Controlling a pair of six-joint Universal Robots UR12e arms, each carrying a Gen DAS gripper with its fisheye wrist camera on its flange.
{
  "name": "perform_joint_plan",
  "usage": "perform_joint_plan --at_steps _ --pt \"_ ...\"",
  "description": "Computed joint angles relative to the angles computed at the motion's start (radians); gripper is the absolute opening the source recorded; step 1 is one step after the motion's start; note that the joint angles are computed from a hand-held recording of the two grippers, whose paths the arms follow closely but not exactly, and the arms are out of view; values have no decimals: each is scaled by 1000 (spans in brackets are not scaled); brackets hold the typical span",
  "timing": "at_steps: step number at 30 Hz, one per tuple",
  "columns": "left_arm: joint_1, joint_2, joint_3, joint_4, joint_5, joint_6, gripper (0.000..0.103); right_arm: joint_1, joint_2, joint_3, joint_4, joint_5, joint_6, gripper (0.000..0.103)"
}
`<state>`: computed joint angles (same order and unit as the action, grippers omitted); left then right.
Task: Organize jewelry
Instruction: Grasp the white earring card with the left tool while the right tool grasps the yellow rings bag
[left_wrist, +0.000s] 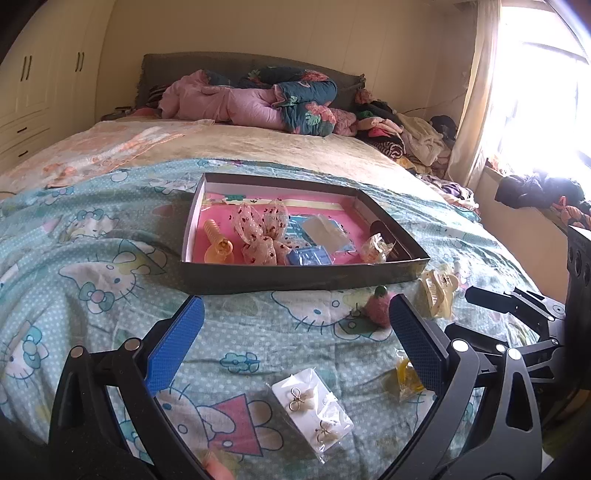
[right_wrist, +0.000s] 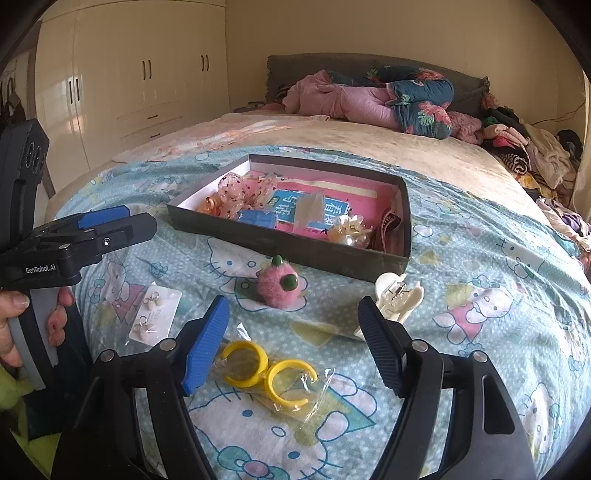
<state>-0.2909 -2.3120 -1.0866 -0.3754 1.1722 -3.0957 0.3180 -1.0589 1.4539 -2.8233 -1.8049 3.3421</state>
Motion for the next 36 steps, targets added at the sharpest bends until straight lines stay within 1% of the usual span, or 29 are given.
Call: perform_joint_plan --at_steps 1,4,10,14,17,21,23,26,27,28,29,30,32,33,34,36 --pt "0 2 -4 -5 2 1 92 1 -1 4 -2 0 -2 76" --pt "-2 7 -14 -30 3 13 92 4 -4 15 2 7 -13 76" --pt "-6 18 -34 -88 3 41 91 3 -10 36 34 45 -34 79" --pt "-7 23 -41 -142 8 40 91 6 -4 37 56 38 -53 80" --pt "-7 26 -43 -171 10 35 92 3 2 38 62 47 -47 80" --pt "-10 21 -28 -236 18 32 91 -1 14 30 79 47 -34 80" --pt "-12 17 -20 -263 26 40 91 -5 17 32 68 61 -21 80" --pt "-14 15 -16 -280 26 51 91 -8 20 33 58 68 -11 78" --pt "-16 14 -15 -287 27 60 90 -8 21 33 55 65 -11 74" --pt "-17 13 -13 -298 28 69 82 -9 21 35 51 63 -13 72" --pt "-19 13 -10 -308 32 79 72 -9 20 36 47 63 -14 71" --pt "-21 12 -7 -317 37 87 67 -9 20 38 43 63 -16 69" --pt "-25 12 -6 -328 45 107 47 -7 19 38 43 54 -21 68" --pt "-26 14 -7 -330 43 118 45 -6 19 40 42 49 -23 65" --pt "-27 15 -9 -334 40 132 44 -6 18 41 39 48 -24 61" --pt "-32 17 -12 -334 43 159 41 -5 16 43 38 42 -21 59"
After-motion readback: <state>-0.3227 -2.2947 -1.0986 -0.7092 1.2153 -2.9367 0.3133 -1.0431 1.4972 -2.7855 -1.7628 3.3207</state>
